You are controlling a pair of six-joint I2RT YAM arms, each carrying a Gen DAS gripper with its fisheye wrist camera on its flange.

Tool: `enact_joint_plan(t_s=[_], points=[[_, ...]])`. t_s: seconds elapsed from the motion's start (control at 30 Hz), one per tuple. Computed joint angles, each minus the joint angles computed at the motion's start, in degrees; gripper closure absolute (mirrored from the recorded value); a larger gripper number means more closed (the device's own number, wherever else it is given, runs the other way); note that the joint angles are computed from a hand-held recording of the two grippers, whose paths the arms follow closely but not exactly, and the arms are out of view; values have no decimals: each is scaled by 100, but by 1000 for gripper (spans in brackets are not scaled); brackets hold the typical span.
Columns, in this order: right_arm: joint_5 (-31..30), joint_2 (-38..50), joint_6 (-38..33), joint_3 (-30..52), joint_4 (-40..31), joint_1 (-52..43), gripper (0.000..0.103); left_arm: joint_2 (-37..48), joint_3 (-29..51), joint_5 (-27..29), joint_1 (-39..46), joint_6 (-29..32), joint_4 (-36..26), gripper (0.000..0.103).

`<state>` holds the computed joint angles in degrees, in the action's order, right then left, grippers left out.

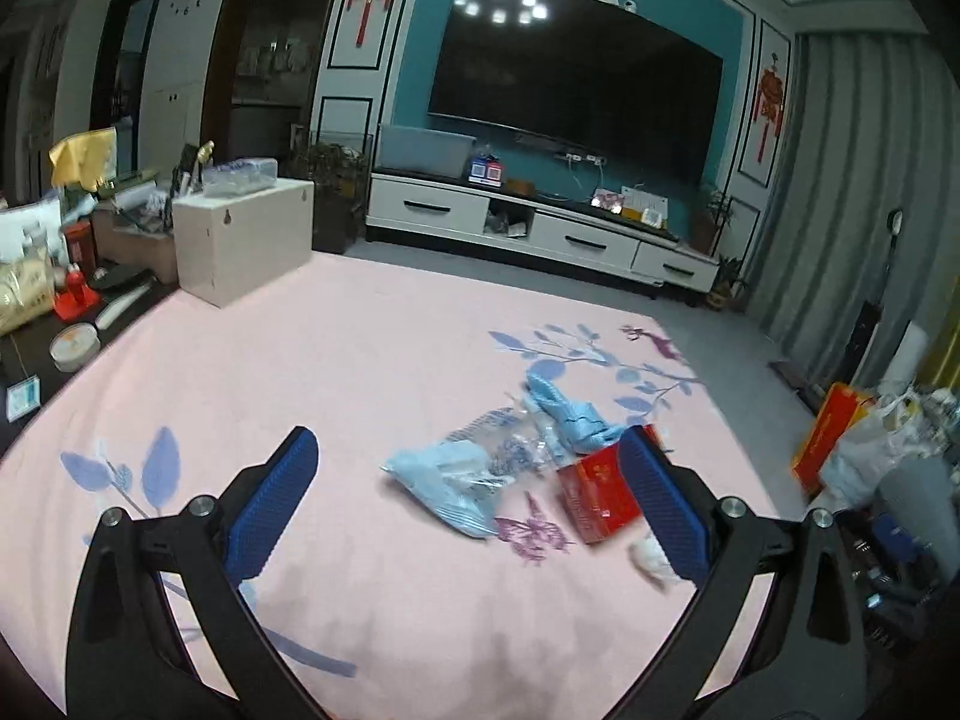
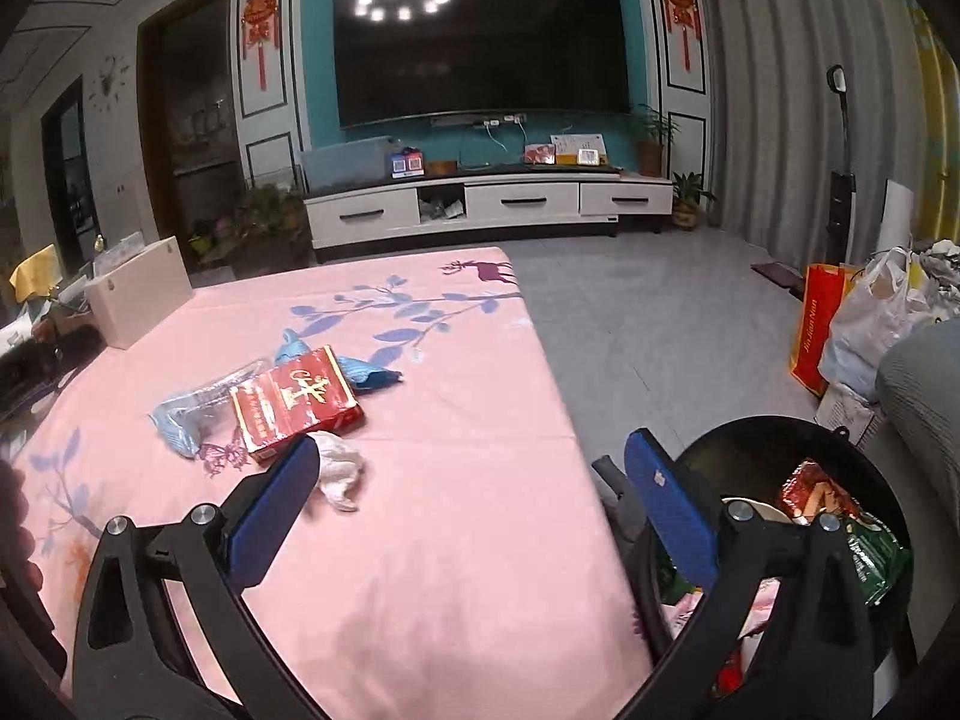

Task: Collect trash
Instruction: 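Move both tools back over the table toward the remaining trash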

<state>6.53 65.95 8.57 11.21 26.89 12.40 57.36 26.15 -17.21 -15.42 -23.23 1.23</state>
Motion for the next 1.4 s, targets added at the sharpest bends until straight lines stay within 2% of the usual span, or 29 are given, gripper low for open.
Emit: enact_joint_plan(t_s=[0.07, 0.17, 0.3, 0.4, 0.53, 0.63, 0.7, 0.83, 0.87, 0.93, 1.03, 1.23, 1.4], points=[[177, 41, 93, -81, 213, 98, 3, 9, -19, 17, -30, -97, 115, 3], [415, 135, 141, -78, 288, 233, 3, 113, 59, -417, -176, -56, 61, 3], [737, 311, 162, -106, 453, 424, 3, 184, 146, -535, -99, -87, -157, 3], [743, 466, 216, -87, 504, 467, 3, 110, 122, 199, 285, -253, -268, 3], [818, 610, -148, -127, 693, 667, 3, -19, 86, 1113, 757, -555, -340, 3], [947, 622, 25, -119, 622, 723, 3, 73, 124, 1665, 1008, -612, -389, 3], [578, 603, 182, -63, 428, 532, 3, 150, 159, 1691, 999, -599, -420, 3], [-898, 685, 433, 181, -138, -153, 3, 182, 211, 1862, 898, -380, -455, 3], [-1034, 690, 496, 200, -170, -213, 3, 178, 211, 1886, 852, -371, -444, 3], [-915, 651, 560, 179, -166, -167, 3, 152, 234, 1794, 716, -334, -463, 3], [-288, 547, 542, 94, -116, 123, 3, 126, 288, 1184, 350, -172, -536, 3], [-314, 612, 406, 117, -135, 246, 3, 544, 482, 704, 36, -104, -704, 3], [126, 776, 380, 188, -168, 430, 3, 547, 426, 769, 10, -142, -625, 3]])
